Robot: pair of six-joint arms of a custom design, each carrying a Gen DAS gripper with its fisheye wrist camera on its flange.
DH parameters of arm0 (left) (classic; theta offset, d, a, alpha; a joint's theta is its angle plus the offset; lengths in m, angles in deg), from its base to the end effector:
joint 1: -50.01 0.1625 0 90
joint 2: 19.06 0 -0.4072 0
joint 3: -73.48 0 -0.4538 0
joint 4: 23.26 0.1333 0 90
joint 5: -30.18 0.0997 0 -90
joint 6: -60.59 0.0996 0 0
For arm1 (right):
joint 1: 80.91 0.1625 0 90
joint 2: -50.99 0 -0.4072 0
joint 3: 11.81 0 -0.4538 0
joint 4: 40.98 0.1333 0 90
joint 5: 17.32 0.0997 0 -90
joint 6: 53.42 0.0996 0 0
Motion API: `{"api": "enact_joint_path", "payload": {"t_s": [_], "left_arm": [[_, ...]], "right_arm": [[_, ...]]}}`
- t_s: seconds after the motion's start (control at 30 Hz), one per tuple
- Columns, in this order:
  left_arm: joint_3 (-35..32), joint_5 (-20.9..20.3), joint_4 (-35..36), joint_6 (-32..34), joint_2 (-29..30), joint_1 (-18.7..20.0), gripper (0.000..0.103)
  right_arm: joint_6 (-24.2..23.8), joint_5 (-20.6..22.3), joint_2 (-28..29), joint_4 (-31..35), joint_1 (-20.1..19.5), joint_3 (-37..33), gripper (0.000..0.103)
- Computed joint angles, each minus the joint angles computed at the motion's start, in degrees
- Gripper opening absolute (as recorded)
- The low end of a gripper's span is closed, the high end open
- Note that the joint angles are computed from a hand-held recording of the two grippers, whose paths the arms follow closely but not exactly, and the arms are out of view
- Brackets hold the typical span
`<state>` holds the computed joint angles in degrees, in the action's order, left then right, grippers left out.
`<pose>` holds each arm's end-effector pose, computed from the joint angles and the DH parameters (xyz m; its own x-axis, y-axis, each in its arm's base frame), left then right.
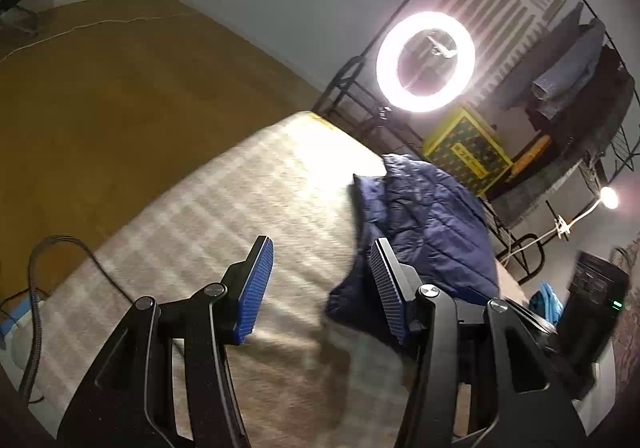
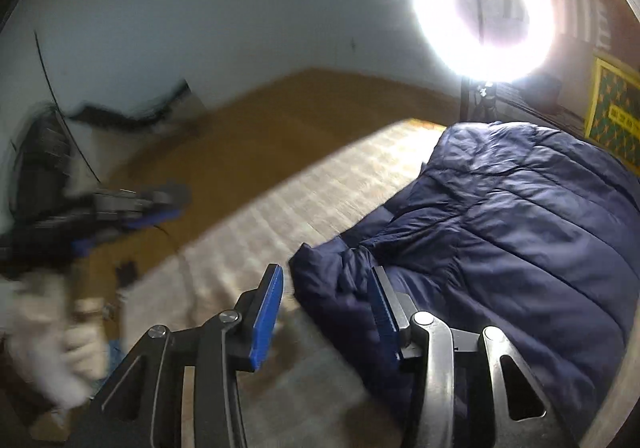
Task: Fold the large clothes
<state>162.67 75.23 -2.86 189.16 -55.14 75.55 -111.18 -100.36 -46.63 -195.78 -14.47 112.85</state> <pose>-0.3867 -0.4105 -0.0565 -0.9795 0.0210 -0.2004 0.1594 0.6894 -0.7066 -0.0624 -0.5069 0.3427 -0.7685 -0.4376 0.4668 -0.6261 0.6647 -0.4077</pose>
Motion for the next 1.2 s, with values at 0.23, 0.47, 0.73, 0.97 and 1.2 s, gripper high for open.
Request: {"api": "enact_joint_path", "payload": {"t_s": [0.23, 0.47, 0.73, 0.97, 1.2], "left_arm": [[-10.9, 6.12, 1.23, 8.85, 7.73, 0.26, 0.052], [-28.51, 2.33, 14.48, 13.45, 22.76, 0.78, 0.052], [-27.99, 2.66, 18.4, 6.55, 25.62, 4.96, 0.066], [-31.93, 0.95, 23.75, 6.56, 27.72, 4.77, 0.067], [-25.86, -1.07, 15.11, 11.55, 20.0, 0.02, 0.062]], "right_arm": [[2.52, 8.96, -10.21, 0.51, -8.5, 0.7, 0.046], [6.6, 4.23, -4.83, -6.98, -10.23, -3.47, 0.041], [0.81, -3.06, -0.04, -12.96, -10.68, -2.27, 0.041], [1.61, -4.94, 1.12, -10.74, -11.51, -3.13, 0.041], [7.47, 8.23, -3.7, -2.65, -14.93, -7.52, 0.041]]}}
